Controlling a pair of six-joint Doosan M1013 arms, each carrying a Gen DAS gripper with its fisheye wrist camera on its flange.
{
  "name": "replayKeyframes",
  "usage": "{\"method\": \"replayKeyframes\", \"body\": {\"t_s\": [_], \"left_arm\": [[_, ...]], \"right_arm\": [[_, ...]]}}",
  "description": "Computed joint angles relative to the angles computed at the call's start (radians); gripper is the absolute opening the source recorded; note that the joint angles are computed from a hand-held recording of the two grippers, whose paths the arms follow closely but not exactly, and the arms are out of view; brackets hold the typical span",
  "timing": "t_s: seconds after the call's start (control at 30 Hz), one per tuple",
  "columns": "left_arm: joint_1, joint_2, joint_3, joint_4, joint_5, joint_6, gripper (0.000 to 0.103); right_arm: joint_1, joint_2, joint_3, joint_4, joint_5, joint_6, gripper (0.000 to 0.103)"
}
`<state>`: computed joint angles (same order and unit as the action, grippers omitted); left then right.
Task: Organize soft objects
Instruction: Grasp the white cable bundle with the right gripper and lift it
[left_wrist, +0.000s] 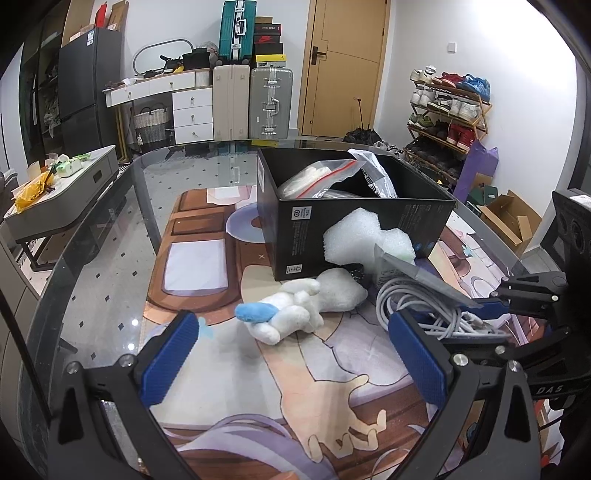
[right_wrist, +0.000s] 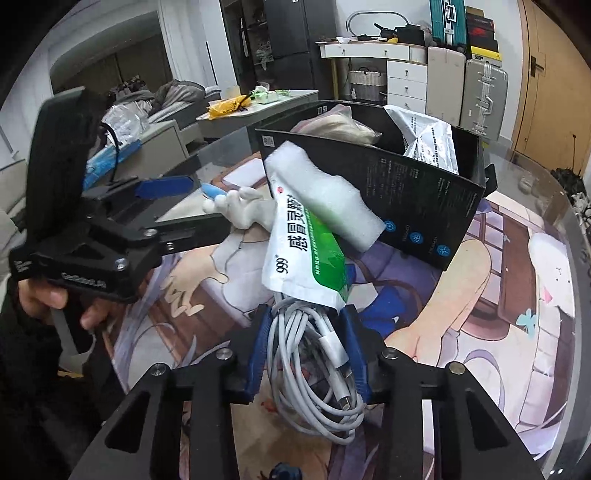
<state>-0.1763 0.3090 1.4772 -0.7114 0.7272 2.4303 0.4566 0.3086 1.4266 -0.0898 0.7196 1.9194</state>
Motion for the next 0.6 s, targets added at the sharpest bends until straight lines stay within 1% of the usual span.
{"method": "replayKeyframes", "body": {"t_s": [0.13, 0.17, 0.23, 0.27, 0.4, 0.6], "left_arm": [[0.000, 0.001, -0.001, 0.002, 0.001, -0.002, 0.103], [0.000, 0.001, -0.001, 0.002, 0.002, -0.002, 0.103], [0.000, 0.000, 0.002, -0.001, 0.001, 0.000, 0.103], [0.000, -0.001, 0.003, -0.002, 0.000, 0.000, 0.103], [0.001, -0.003, 0.007, -0.006, -0.001, 0.003, 0.103], [0.004, -0.001, 0.002, -0.009, 0.006, 0.002, 0.103]], "right_arm": [[-0.006, -0.025, 0.023, 0.030, -0.059, -0.024, 0.034], [-0.004, -0.027, 0.023, 0.022, -0.061, -0.021, 0.032], [0.008, -0.026, 0.011, -0.021, -0.031, -0.026, 0.029], [0.008, -0.028, 0.011, -0.012, -0.032, -0.038, 0.028], [0.011, -0.035, 0.015, -0.012, -0.046, -0.049, 0.026], [0.011, -0.072, 0.043, -0.024, -0.103, -0.034, 0.026]]}}
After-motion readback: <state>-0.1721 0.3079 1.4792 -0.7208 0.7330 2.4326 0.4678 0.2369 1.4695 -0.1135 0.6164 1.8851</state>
